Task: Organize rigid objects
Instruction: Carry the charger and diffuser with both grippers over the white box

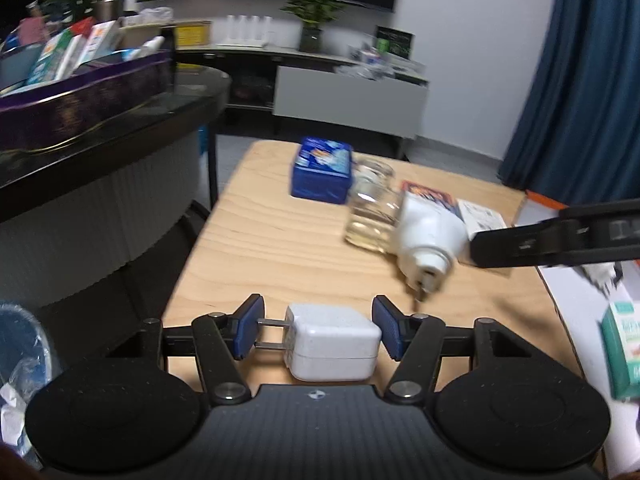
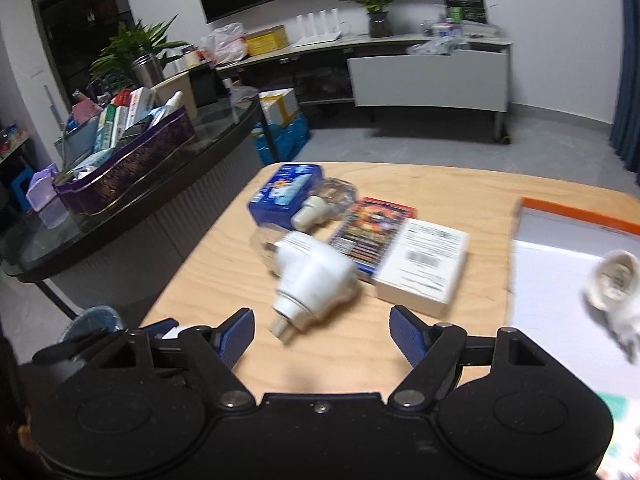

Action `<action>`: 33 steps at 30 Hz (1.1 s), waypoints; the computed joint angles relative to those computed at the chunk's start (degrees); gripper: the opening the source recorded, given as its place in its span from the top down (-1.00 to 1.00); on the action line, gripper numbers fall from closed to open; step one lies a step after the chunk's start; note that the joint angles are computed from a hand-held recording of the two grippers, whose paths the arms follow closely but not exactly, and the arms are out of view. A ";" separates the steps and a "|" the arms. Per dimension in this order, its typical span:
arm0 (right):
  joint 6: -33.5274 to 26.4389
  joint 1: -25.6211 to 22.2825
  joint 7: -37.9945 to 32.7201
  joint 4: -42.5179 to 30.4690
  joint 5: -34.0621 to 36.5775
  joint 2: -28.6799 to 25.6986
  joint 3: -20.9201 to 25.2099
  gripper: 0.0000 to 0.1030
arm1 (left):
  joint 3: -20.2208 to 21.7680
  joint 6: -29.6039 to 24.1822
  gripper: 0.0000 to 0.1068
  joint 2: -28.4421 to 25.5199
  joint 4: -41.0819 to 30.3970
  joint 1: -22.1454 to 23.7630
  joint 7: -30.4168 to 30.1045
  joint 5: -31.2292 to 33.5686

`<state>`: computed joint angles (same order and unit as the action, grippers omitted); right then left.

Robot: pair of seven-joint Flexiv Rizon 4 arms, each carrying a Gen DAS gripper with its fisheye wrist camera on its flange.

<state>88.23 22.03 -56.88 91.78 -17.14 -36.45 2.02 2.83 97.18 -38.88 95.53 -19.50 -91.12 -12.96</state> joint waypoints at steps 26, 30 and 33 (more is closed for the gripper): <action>-5.88 3.86 0.47 -6.92 -0.53 -4.40 -4.99 -0.52 | -2.67 2.96 -0.13 0.74 1.08 2.49 -2.35 -1.61; 0.23 8.03 6.29 3.16 -3.00 1.91 -12.03 -0.51 | -4.31 3.40 -0.13 2.29 2.04 3.23 -1.32 -0.78; 5.13 15.20 11.58 11.64 -5.48 6.60 -22.25 -0.51 | -6.02 4.16 -0.13 3.48 2.89 3.69 -0.55 -0.13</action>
<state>93.36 37.23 -45.30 103.42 -22.61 -29.85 -20.24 -3.19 101.34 -35.41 98.41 -15.82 -91.67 -13.10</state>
